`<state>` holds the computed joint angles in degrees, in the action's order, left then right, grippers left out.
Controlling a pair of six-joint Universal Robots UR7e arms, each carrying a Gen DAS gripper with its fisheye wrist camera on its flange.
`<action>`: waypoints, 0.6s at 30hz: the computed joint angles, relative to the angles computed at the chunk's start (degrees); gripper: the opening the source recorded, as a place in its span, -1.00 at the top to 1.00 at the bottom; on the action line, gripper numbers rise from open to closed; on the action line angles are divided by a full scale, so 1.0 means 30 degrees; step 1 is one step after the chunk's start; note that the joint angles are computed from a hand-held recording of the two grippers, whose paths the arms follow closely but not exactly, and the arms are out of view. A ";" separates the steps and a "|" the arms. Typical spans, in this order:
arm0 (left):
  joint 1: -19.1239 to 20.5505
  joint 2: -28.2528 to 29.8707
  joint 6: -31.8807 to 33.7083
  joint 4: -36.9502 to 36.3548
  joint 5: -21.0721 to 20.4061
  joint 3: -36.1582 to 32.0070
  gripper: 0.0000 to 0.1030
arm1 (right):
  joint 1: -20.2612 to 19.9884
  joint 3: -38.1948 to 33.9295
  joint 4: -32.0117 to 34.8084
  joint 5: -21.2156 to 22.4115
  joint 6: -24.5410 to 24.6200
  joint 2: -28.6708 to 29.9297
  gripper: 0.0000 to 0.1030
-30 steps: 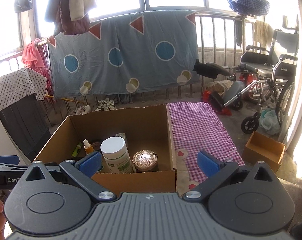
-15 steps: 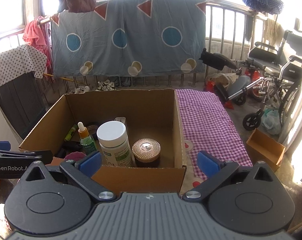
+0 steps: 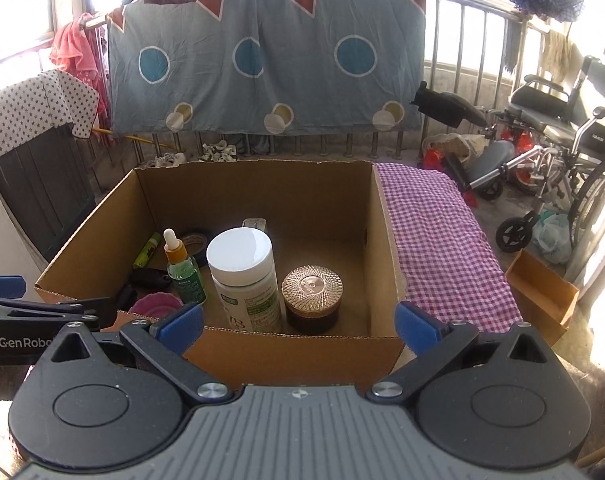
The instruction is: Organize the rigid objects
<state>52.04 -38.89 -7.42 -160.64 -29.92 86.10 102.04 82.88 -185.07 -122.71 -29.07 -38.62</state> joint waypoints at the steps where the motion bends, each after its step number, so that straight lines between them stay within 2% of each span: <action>1: -0.0004 0.0001 -0.0070 0.0115 0.0007 -0.0004 -0.99 | 0.0006 -0.0024 0.0063 -0.0044 0.0032 0.0010 -1.00; 18: -0.0129 -0.0009 -0.0155 0.0434 0.0350 0.0051 -0.99 | -0.0048 0.0067 0.0952 -0.0127 0.1170 -0.0181 -1.00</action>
